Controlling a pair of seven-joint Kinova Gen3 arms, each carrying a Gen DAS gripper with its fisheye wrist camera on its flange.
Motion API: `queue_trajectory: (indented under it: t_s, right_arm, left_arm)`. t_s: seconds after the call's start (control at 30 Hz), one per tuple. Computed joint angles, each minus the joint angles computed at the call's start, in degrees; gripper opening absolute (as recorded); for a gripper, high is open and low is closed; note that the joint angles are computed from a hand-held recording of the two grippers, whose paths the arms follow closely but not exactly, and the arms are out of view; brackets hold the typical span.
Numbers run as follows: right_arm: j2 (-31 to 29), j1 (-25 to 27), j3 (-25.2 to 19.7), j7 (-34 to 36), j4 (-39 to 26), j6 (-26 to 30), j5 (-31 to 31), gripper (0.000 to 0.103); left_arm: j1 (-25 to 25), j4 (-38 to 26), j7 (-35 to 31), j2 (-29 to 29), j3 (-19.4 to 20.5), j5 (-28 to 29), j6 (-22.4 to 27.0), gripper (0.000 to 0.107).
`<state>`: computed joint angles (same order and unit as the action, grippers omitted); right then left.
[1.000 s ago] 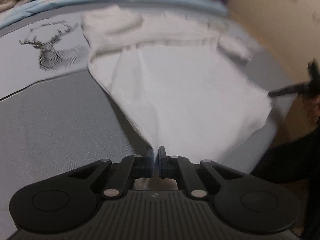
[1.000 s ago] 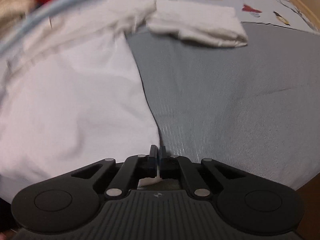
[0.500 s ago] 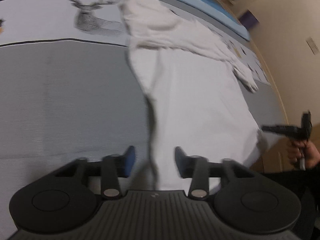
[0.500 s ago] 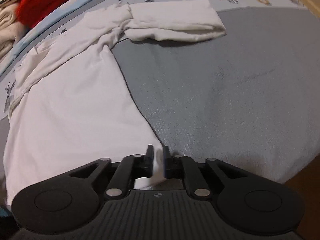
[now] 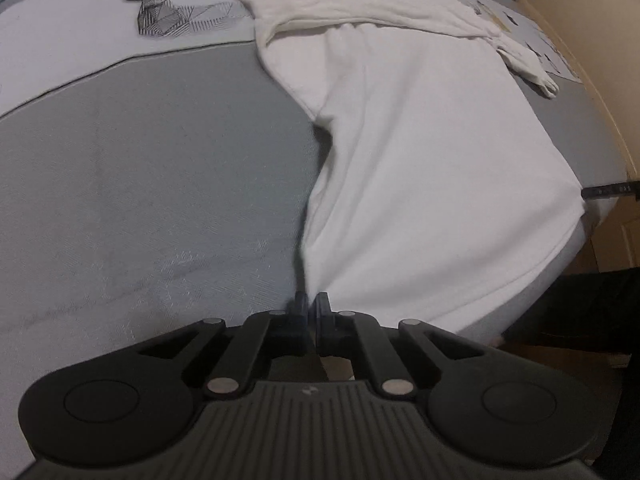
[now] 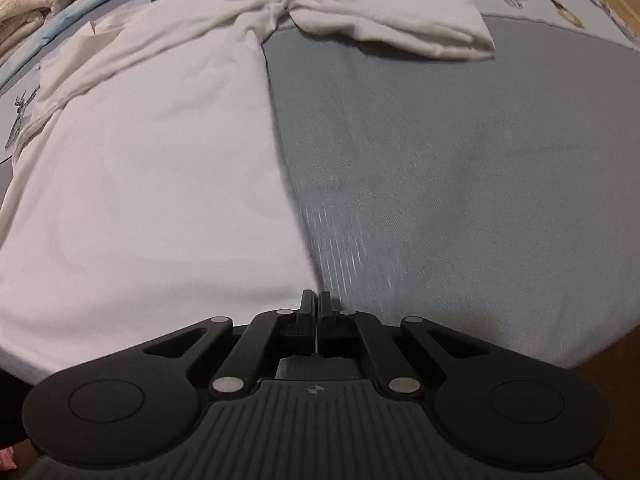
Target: Fold small clothes
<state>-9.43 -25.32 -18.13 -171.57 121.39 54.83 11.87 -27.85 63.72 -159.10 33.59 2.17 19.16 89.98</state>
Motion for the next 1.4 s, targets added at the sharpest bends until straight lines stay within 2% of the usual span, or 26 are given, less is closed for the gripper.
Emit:
queue_trajectory:
  t_s: [0.07,0.13,0.17,0.23,0.27,0.33,0.4,0.43,0.5,0.57,0.6,0.67,0.7,0.77,0.8,0.83,0.87,0.93,0.97,1.03,1.1,1.17,1.23,1.27,1.33,1.4]
  right_arm:
    - [0.5,-0.2,-0.8,0.8,-0.3,0.4,-0.6,0.0]
    - [1.1,0.5,-3.7,-1.4,-1.2,2.5,2.1,0.002]
    - [0.4,0.2,-4.4,-3.4,-1.2,2.8,3.9,0.002]
    - [-2.4,-1.1,-4.3,-5.7,-0.4,1.7,7.3,0.003]
    - [-3.5,-2.5,-2.8,-5.5,0.0,0.8,8.0,0.005]
    - [-3.4,-5.9,2.3,-2.4,0.7,-1.6,6.8,0.005]
    - [0.9,-10.0,7.3,1.3,0.0,-1.1,3.9,0.004]
    - [3.1,-12.1,8.6,1.8,0.0,-0.1,3.8,0.003]
    - [4.2,-13.2,8.2,-0.1,-0.9,0.7,6.5,0.004]
    - [1.2,-10.0,4.0,-4.8,-1.1,1.3,11.2,0.004]
    - [-0.5,-7.5,1.3,-7.1,-1.0,0.8,13.5,0.004]
    - [-3.1,-2.4,-4.0,-11.8,-1.0,0.1,18.2,0.004]
    - [-3.4,-0.1,-6.6,-14.1,-1.6,0.8,20.5,0.004]
    - [-2.4,5.1,-11.9,-18.8,-4.1,4.6,25.2,0.005]
    - [-1.8,7.8,-14.0,-21.1,-5.9,6.9,27.5,0.006]
    - [-1.2,10.4,-16.2,-23.4,-7.2,8.4,29.8,0.013]
    - [-0.6,13.1,-17.3,-25.7,-8.2,8.9,32.2,0.02]
    - [-0.2,18.4,-20.1,-30.4,-9.2,8.8,35.6,0.022]
    - [0.4,20.0,-21.0,-32.7,-9.2,8.8,37.7,0.022]
    - [1.3,20.2,-21.0,-37.4,-7.4,8.8,42.4,0.022]
    - [2.8,16.9,-18.2,-42.0,-5.2,9.4,44.5,0.022]
    - [2.9,14.0,-12.9,-46.4,-4.0,6.5,43.9,0.013]
    - [2.8,10.7,-7.6,-47.6,-3.0,4.2,44.5,0.011]
    - [3.2,8.4,-4.9,-46.9,-2.7,4.4,45.6,0.011]
    - [3.7,3.9,0.0,-46.4,-2.5,5.5,45.8,0.011]
    - [2.4,0.9,5.0,-46.8,-1.6,2.9,44.2,0.011]
  left_arm:
    - [1.6,0.0,-3.5,-0.2,-2.2,0.2,2.0,0.003]
    - [3.1,-0.9,-6.1,-0.2,-6.4,3.9,3.7,0.004]
    - [2.8,-1.3,-6.1,-0.6,-7.0,6.2,3.7,0.004]
    - [1.0,-3.6,-4.2,0.4,-5.4,9.5,6.2,0.005]
    - [1.2,-4.0,-3.4,0.8,-5.2,9.8,7.0,0.005]
    - [4.9,-1.7,-4.5,0.2,-7.5,7.5,6.0,0.005]
    - [9.7,1.2,-7.8,-0.1,-11.3,3.3,2.3,0.006]
    - [10.7,1.5,-8.4,0.3,-11.9,2.3,1.5,0.005]
    - [9.6,0.4,-6.7,0.4,-10.0,3.2,1.8,0.011]
    - [5.0,0.8,-3.5,-0.6,-4.9,7.4,-0.5,0.021]
    - [2.7,1.8,-2.8,-1.4,-2.3,9.7,-2.8,0.031]
    - [-0.9,4.1,-1.0,-2.9,2.4,14.4,-7.4,0.042]
    - [-1.5,5.2,0.0,-3.5,3.4,16.7,-9.8,0.042]
    - [0.2,8.4,-0.1,-5.9,2.8,21.4,-14.4,0.045]
    - [1.8,10.0,-1.6,-7.2,1.2,23.7,-16.7,0.045]
    - [4.2,12.3,-3.9,-8.9,-1.3,26.0,-19.1,0.045]
    - [6.9,15.0,-6.2,-10.2,-3.3,28.3,-21.4,0.045]
    - [12.2,19.6,-10.9,-13.0,-5.9,30.2,-26.1,0.045]
    - [14.8,21.7,-13.2,-14.4,-6.5,30.8,-28.4,0.045]
    - [18.4,24.8,-15.5,-15.4,-5.5,32.3,-32.3,0.04]
    - [22.7,25.6,-14.2,-15.2,-4.5,32.6,-35.0,0.023]
    - [27.6,26.0,-11.1,-14.3,-3.6,32.7,-39.3,0.022]
    - [32.9,24.9,-6.9,-11.5,-2.5,32.3,-43.5,0.022]
    - [35.5,24.4,-4.6,-10.1,-2.2,31.3,-45.8,0.026]
    - [40.8,22.7,-0.4,-7.4,-1.6,29.2,-50.5,0.043]
    - [45.4,21.2,3.6,-4.5,-1.9,27.6,-55.0,0.061]
